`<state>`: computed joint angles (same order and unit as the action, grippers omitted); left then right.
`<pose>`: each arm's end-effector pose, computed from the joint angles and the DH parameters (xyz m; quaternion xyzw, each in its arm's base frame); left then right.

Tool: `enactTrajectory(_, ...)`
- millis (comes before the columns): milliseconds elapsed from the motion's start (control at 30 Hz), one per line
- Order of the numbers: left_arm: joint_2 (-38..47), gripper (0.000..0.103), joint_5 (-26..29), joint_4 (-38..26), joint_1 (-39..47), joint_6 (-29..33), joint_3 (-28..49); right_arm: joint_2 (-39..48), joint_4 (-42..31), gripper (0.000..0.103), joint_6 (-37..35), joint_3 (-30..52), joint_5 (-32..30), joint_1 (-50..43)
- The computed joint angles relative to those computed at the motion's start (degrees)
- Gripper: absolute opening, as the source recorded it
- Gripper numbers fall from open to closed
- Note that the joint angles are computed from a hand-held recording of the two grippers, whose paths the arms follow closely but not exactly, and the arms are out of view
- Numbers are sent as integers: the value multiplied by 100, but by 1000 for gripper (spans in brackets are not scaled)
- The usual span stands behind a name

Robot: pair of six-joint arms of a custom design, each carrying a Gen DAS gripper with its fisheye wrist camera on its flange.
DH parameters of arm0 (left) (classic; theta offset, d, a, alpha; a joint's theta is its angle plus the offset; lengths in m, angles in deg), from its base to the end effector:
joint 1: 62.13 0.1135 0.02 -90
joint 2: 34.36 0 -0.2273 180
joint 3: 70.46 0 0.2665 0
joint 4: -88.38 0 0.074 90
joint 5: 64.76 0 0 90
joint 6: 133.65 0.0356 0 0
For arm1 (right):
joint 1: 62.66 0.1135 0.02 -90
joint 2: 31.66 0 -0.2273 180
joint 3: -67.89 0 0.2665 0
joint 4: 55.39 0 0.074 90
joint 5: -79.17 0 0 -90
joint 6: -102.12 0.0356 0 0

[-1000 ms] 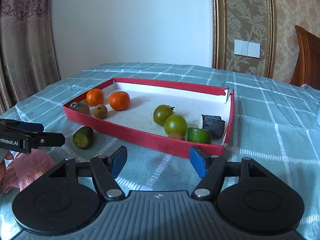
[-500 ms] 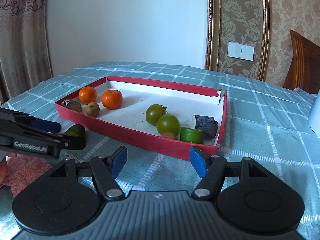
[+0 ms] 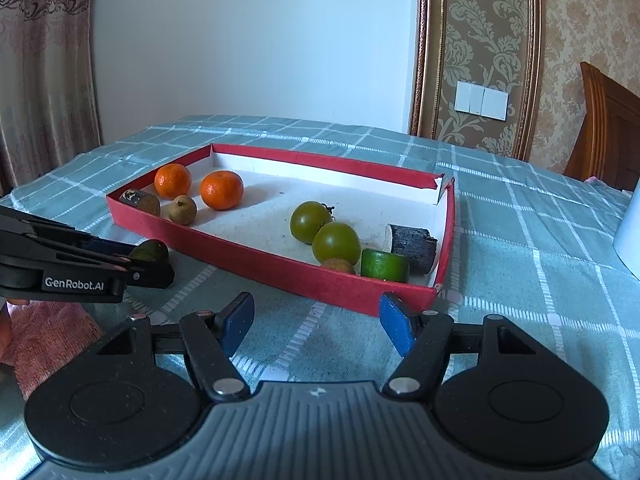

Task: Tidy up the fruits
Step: 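Carry the cucumber chunk into the tray and open the left gripper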

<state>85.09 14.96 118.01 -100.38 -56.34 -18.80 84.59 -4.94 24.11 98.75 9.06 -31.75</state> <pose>0.2538 -0.1920 -0.0027 0.1600 0.8823 -0.1145 0.4277 0.2036 0.1078 -0.0098 -0.0648 0.8747 0.0239 0.4797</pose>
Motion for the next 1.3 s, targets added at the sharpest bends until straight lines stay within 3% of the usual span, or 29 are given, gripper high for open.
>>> enactTrajectory(467, -661, 31, 111, -129, 61, 280, -199, 43, -234, 74, -37, 123, 61, 52)
enactTrajectory(733, -211, 32, -100, -612, -10, 545, 725, 12, -308, 74, -56, 131, 60, 85)
enactTrajectory(1300, 1024, 32, 6, -1081, 114, 914, 2468, -38, -633, 76, 14, 236, -45, 20)
